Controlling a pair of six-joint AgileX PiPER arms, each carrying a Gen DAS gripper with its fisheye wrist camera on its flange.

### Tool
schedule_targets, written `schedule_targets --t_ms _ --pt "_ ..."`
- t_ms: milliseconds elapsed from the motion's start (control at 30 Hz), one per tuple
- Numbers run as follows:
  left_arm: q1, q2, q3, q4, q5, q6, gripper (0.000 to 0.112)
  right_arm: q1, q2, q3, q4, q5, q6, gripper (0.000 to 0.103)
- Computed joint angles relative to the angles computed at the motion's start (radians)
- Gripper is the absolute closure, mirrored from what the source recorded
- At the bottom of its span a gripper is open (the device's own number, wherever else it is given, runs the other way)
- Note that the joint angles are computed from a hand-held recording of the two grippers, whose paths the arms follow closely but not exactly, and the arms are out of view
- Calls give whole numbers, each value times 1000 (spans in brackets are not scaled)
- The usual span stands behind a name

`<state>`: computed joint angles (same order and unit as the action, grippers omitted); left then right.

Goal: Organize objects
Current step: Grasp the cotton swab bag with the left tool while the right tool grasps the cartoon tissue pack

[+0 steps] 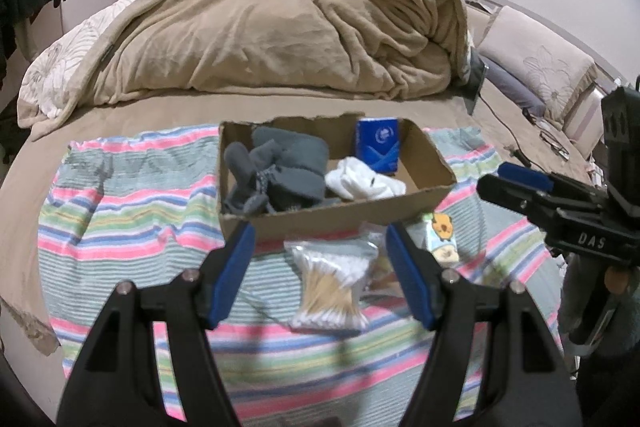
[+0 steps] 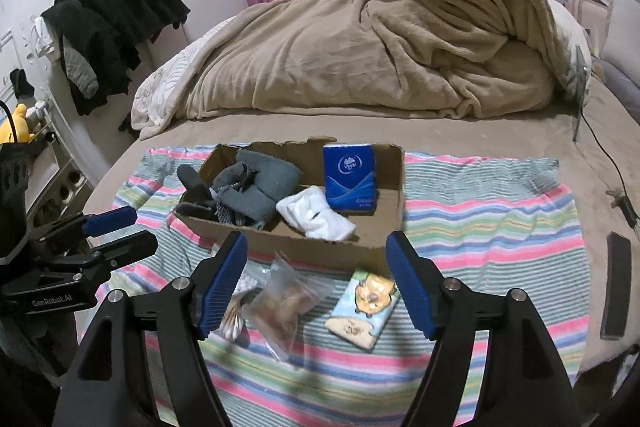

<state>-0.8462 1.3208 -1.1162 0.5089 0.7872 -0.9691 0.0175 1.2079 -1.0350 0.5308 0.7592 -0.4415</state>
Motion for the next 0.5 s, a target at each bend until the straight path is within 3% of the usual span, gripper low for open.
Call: schedule_targets --t_ms 500 --pt "-124 17 58 87 36 -177 43 -104 -57 92 105 36 -147 28"
